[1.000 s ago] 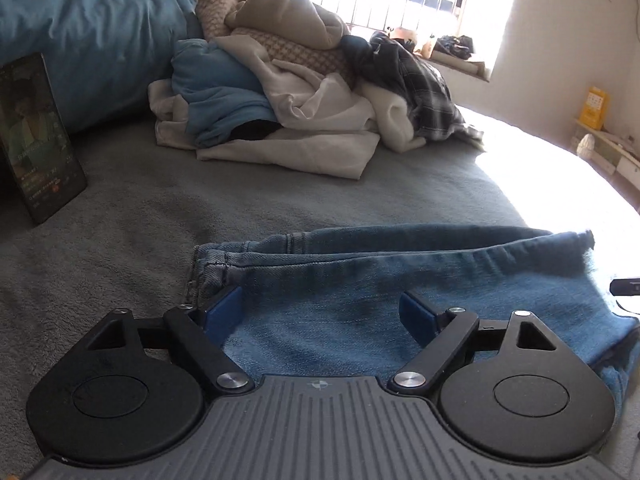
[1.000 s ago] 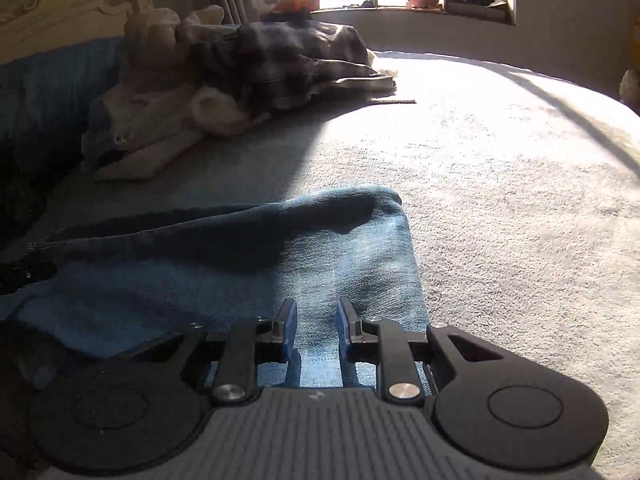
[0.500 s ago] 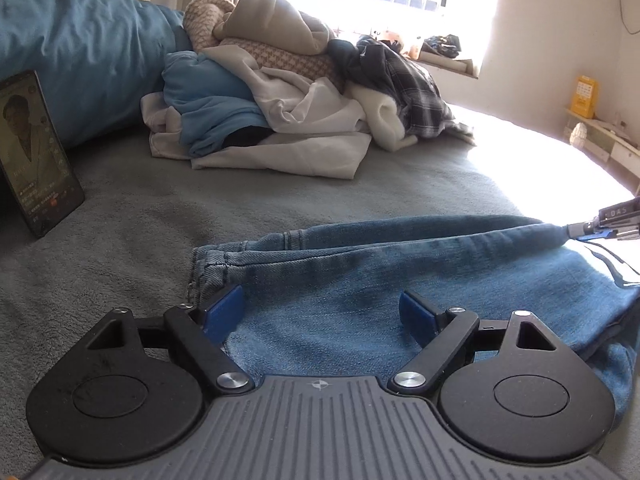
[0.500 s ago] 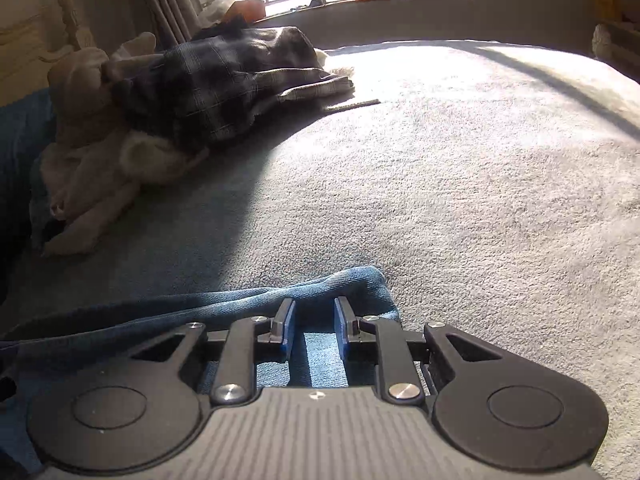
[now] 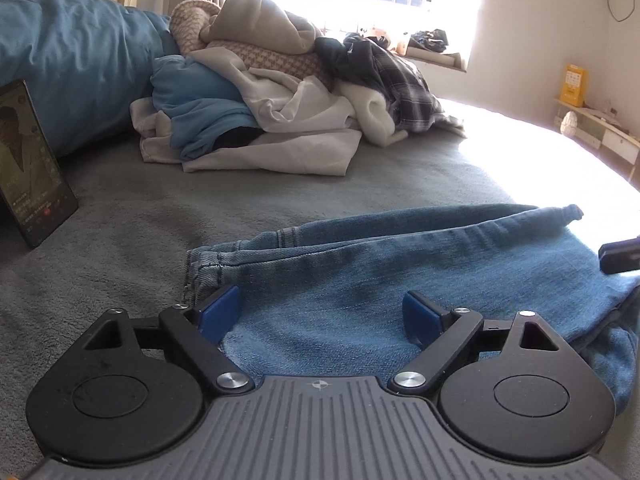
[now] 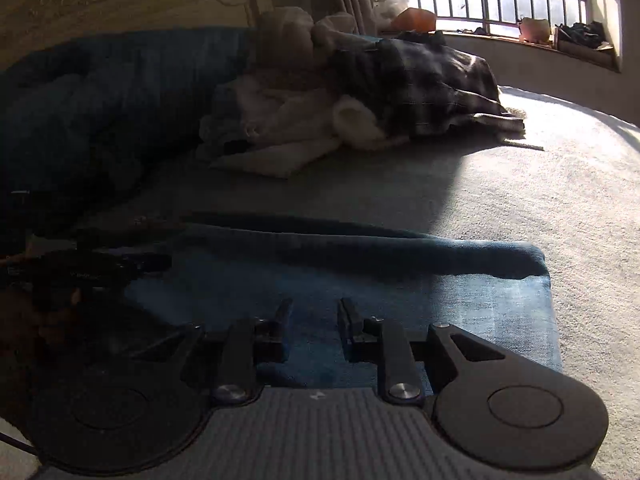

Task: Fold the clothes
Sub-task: 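Lift the held fold edge and carry it toward the left gripper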

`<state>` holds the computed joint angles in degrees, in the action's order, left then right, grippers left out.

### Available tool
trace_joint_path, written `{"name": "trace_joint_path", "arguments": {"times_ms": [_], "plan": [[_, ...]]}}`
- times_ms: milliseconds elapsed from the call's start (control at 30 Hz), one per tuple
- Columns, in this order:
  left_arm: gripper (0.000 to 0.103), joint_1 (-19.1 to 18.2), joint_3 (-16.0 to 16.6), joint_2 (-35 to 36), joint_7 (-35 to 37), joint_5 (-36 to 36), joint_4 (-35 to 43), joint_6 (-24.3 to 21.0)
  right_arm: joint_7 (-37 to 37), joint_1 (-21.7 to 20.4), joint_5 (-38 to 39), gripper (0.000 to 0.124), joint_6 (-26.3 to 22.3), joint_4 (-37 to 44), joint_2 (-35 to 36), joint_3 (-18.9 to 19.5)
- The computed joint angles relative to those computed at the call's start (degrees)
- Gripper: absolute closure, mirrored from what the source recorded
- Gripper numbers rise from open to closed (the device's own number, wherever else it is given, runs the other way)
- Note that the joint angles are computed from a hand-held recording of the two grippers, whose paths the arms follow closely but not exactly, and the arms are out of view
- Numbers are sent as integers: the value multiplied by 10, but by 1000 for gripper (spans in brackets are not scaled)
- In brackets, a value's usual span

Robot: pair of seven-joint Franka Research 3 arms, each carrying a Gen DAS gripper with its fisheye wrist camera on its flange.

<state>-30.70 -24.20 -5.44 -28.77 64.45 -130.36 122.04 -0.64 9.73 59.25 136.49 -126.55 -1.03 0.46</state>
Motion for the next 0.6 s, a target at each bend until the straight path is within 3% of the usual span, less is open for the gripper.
{"name": "trace_joint_path", "arguments": {"times_ms": [33, 100, 333, 467, 600], "plan": [[13, 0, 0, 0, 4, -1, 1, 0, -39, 5, 15, 96, 33, -22, -1, 5], [13, -2, 0, -3, 15, -11, 5, -5, -96, 9, 62, 96, 49, -39, -7, 6], [13, -6, -13, -32, 39, -38, 19, -40, -63, 7, 47, 95, 33, -30, -4, 1], [12, -11, -14, -30, 102, -60, 24, -2, -51, 4, 43, 95, 24, -27, -3, -1], [12, -22, -20, 11, 153, -91, 42, -21, -26, -1, 35, 95, 9, -19, 2, -3]]}}
